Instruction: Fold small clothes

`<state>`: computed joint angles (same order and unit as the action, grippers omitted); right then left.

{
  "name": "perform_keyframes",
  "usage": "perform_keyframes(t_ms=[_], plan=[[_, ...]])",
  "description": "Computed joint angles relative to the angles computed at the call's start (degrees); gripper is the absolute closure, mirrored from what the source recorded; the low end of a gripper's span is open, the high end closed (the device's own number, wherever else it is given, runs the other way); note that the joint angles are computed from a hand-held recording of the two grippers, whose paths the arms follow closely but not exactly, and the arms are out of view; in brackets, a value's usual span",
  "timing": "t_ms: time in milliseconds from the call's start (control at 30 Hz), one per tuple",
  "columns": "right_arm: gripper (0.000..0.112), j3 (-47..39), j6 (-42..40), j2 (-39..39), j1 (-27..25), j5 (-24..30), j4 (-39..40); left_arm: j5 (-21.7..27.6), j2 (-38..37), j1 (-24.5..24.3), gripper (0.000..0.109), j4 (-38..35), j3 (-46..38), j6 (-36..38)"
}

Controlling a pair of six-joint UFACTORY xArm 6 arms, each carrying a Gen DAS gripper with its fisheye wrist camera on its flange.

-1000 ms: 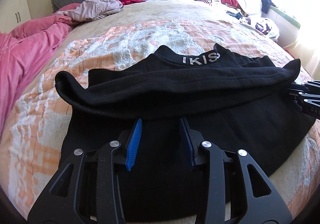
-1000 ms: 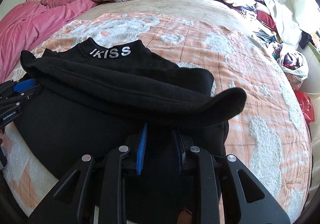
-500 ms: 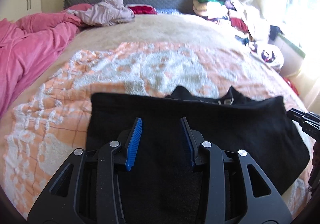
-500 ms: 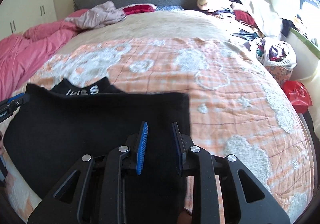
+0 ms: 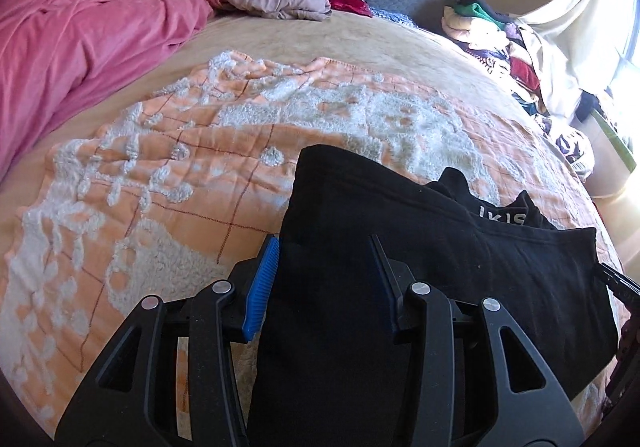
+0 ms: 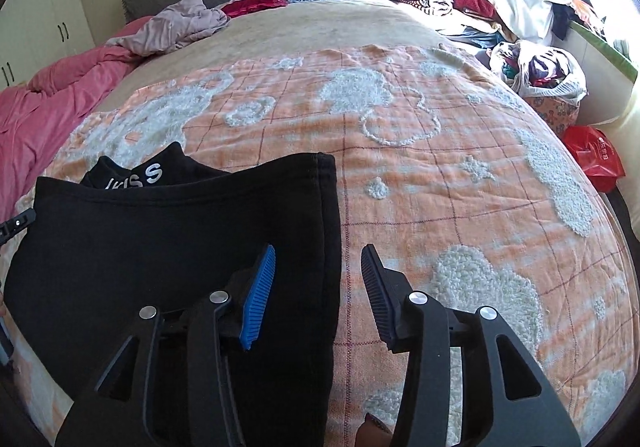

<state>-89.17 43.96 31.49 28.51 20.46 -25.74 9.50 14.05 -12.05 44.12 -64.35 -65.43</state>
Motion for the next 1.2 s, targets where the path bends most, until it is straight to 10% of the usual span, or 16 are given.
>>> perform_keyframes(t_ms=[167,300,600,1200], plan=[[0.067,0.5,-4.7,0.4,-0.4,-1.9,6.7,-1.5,1.8,-0.5,0.078,-10.6,-0.4,9.8],[0.105,1.3,-7.6,0.1,-0.4,-4.8,10.2,-1.8,2.1,-0.1,0.104,-5.9,-0.4,6.0],[0.106,2.1,12.5,-2.8,-2.2,-11.3,-15.2,-2.4,-3.5,2.1,0.109,19.6,0.2,-15.5],[0.097,-3.3,6.8,2.3,-0.2,3.5,-6.4,3.3,0.1,0.1,0.106,18.7,-0.6,-14.8]])
